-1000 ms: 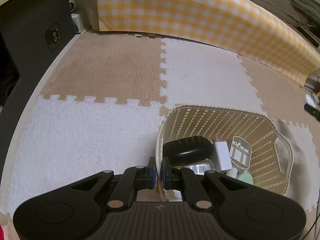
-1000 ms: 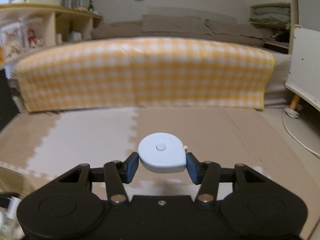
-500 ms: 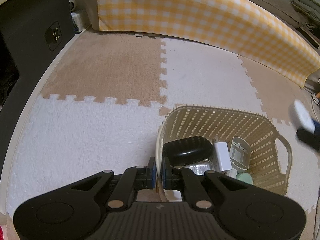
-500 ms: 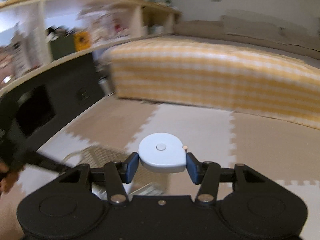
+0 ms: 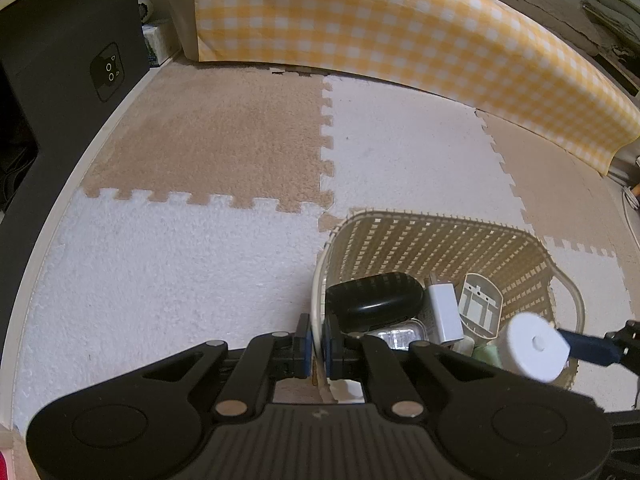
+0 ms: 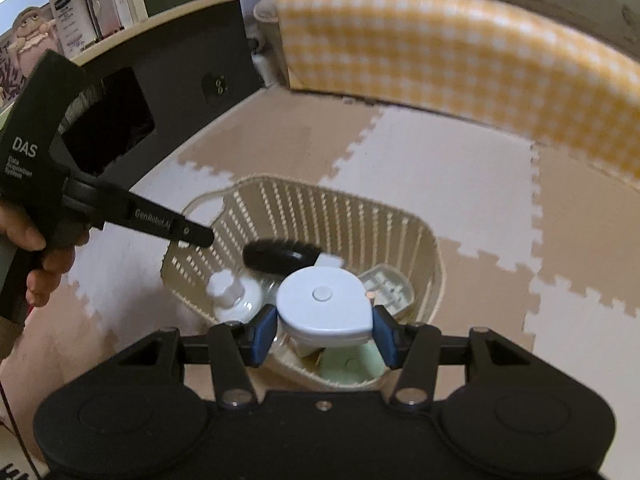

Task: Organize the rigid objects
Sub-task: 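Carry the tape measure with the right gripper and release it into the basket, then lower the basket to the floor with the left gripper while the right gripper withdraws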

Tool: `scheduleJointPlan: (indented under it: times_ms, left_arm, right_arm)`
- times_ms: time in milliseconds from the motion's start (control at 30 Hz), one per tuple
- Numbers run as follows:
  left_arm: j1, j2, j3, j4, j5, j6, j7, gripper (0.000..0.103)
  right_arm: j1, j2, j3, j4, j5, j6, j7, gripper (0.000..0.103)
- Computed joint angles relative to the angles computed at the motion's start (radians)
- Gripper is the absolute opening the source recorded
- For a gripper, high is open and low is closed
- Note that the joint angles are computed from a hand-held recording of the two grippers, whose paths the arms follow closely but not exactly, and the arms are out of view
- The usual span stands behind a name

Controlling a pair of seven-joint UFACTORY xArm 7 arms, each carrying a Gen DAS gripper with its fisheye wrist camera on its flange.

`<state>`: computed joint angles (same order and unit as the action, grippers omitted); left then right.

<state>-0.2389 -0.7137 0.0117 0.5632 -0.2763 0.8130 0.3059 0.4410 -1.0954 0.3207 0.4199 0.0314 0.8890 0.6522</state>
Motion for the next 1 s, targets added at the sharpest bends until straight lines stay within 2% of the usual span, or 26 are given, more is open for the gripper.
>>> scheduleJointPlan:
  times_ms: [333, 467, 1000]
  left_arm:
    - [-0.001, 0.000, 0.001, -0.001, 0.002, -0.001, -0.001, 0.006]
    - [-0.001, -0.002, 0.000, -0.003, 0.004, -0.002, -0.001, 0.006]
    - [-0.002, -0.003, -0.001, -0.003, 0.006, -0.002, -0.003, 0.006]
  right_arm:
    - [-0.011, 0.047, -0.022, 0.028, 0.034, 0.031, 0.030, 0.053]
    - [-0.033, 0.061, -0.007, 0.054, 0.021, 0.079, 0.054, 0.054]
    - [-0.028, 0.062, -0.009, 0.055, 0.019, 0.079, 0.069, 0.055]
